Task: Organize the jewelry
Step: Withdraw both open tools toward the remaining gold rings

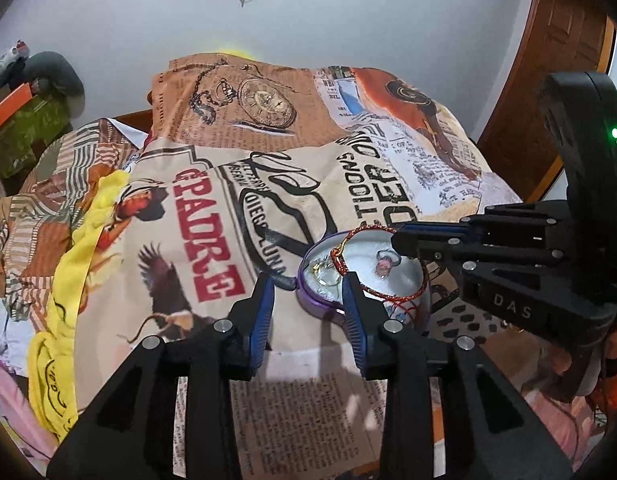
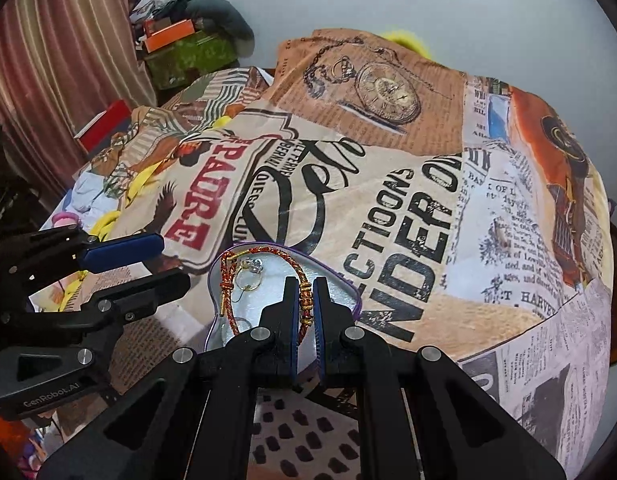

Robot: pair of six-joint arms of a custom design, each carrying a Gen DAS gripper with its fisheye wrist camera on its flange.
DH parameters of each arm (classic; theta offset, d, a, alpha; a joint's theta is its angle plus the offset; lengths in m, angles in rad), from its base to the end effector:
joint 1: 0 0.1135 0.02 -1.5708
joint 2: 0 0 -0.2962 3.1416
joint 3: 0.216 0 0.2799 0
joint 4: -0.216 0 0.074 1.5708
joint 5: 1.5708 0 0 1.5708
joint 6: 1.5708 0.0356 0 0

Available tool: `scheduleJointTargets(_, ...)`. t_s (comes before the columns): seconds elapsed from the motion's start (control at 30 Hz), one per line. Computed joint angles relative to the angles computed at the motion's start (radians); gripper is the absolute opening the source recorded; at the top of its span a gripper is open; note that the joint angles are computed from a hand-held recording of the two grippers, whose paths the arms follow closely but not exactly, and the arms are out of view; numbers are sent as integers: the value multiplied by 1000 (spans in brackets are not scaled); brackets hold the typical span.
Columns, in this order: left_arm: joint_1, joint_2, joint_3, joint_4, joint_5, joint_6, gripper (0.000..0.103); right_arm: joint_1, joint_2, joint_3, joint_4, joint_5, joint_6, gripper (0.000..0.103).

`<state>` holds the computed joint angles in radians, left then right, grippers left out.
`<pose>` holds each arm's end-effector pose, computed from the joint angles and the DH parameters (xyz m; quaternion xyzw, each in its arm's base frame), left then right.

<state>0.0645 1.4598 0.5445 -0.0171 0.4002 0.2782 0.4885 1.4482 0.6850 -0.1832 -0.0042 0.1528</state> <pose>0.2654 0.0032 0.1420 0.1613 0.9186 -0.1335 0.3352 0.2533 0.1348 0.1729 -0.1596 0.9382 0.0987 0.2909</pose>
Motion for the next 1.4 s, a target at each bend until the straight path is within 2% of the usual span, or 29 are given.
scheduleJointTargets(0.3, 10, 0, -7, -16, -11, 15, 35, 5, -4, 16, -63, -16, 11, 7)
scheduleJointTargets(0.4, 11, -10, -10, -24, -9, 17, 35, 15, -27, 8, -80, -5, 3, 10)
scheduleJointTargets(0.5, 10, -29, -18, -32, -10, 19, 36, 31, -76, -16, -85, 24, -2, 26)
scheduleJointTargets(0.53, 9, -40, -21, -38, -9, 21, 36, 38, -97, -28, -84, 42, 0, 37)
scheduleJointTargets(0.6, 3, -65, -27, -53, -13, 22, 36, 42, -142, -51, -77, 67, 0, 47)
scheduleJointTargets(0.63, -1, -79, -31, -62, -14, 24, 36, 43, -174, -66, -76, 79, -1, 48)
scheduleJointTargets(0.87, -67, -205, -72, -109, -48, 20, 36, 5, -323, -110, -134, 77, -18, 48)
scheduleJointTargets(1.07, -186, -280, -94, -129, -101, -22, 40, -67, -473, -160, -201, 56, -51, 48)
scheduleJointTargets(1.4, -416, -229, -103, -97, -180, -109, 40, -260, -624, -246, -305, -74, -135, 48)
